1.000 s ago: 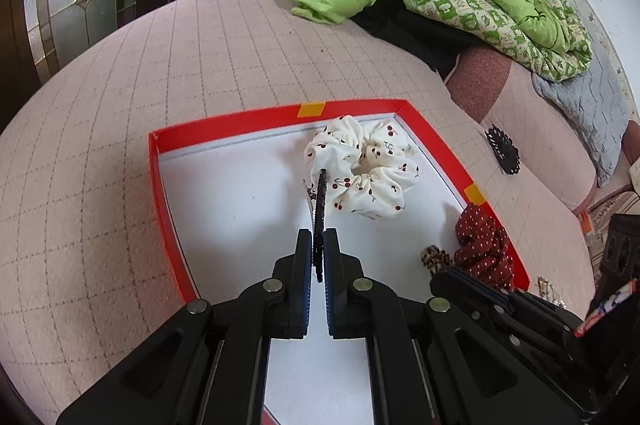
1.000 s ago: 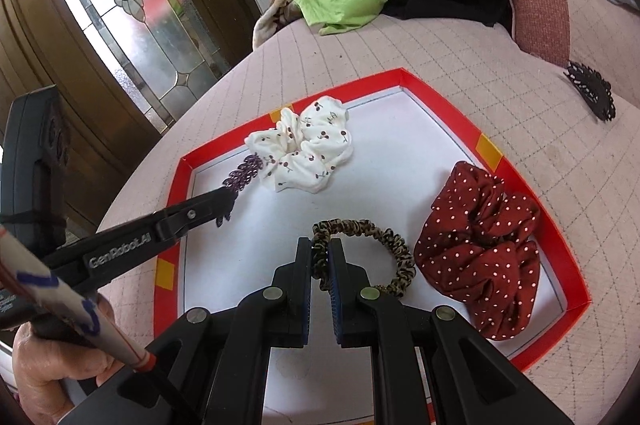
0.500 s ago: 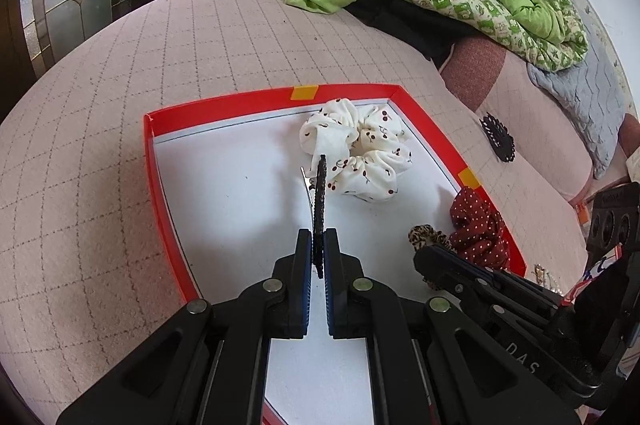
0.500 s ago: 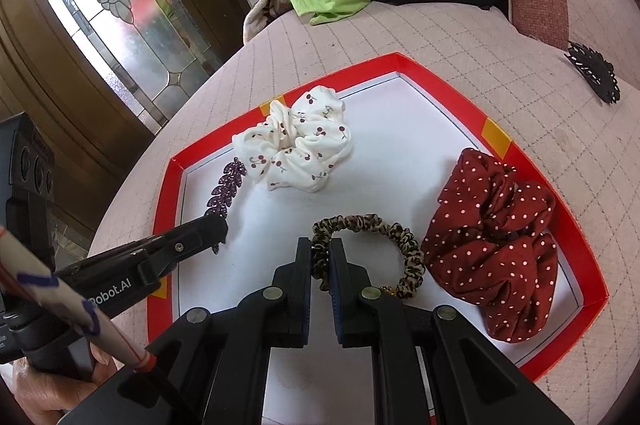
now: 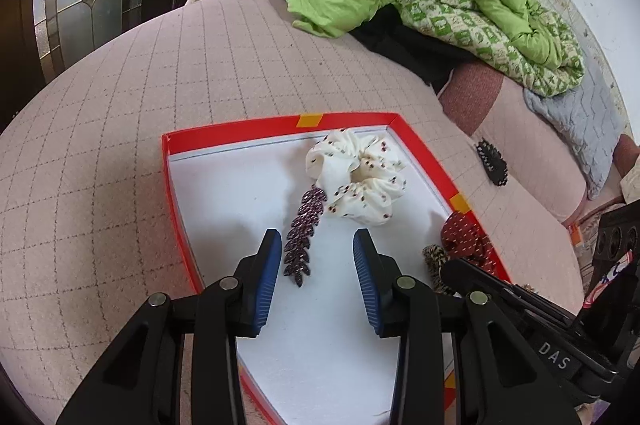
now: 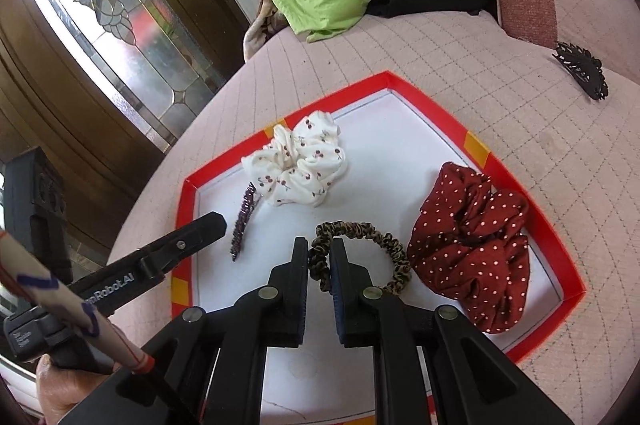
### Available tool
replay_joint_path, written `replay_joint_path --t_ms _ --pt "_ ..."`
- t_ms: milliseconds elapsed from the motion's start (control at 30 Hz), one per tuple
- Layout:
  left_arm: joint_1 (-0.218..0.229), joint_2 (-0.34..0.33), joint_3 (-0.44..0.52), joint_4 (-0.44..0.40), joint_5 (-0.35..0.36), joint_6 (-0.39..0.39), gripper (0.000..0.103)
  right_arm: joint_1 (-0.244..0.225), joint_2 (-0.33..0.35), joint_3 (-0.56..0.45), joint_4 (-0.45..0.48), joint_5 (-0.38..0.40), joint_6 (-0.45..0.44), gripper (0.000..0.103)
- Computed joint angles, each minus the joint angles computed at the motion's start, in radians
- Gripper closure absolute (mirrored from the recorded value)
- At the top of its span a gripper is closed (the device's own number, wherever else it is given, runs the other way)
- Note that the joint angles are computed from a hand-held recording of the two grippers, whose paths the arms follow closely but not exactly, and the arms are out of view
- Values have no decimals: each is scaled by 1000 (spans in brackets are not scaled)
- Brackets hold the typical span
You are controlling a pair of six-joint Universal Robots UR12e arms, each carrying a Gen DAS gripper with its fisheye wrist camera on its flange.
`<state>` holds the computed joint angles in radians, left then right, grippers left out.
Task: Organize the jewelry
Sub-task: 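Open left tool to drop purple strand while right tool releases leopard tie, then move left tool toward gold charm while right tool moves toward pearl bracelet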
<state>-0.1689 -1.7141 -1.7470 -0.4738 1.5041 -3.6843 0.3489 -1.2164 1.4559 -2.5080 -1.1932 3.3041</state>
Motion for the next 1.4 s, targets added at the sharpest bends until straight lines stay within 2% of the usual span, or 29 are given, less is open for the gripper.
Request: replay_joint_path --t_ms 267,533,1167,1400 --pt "-15 -1 3 57 19 8 67 -13 -26 18 -35 26 12 90" --pt "-52 -17 28 83 53 43 67 -52 -90 97 -53 58 33 90" --pt "-163 -61 100 43 141 145 65 -144 -199 239 -88 99 54 89" --pt "-205 -87 134 21 154 182 64 -190 -236 294 -96 112 56 83"
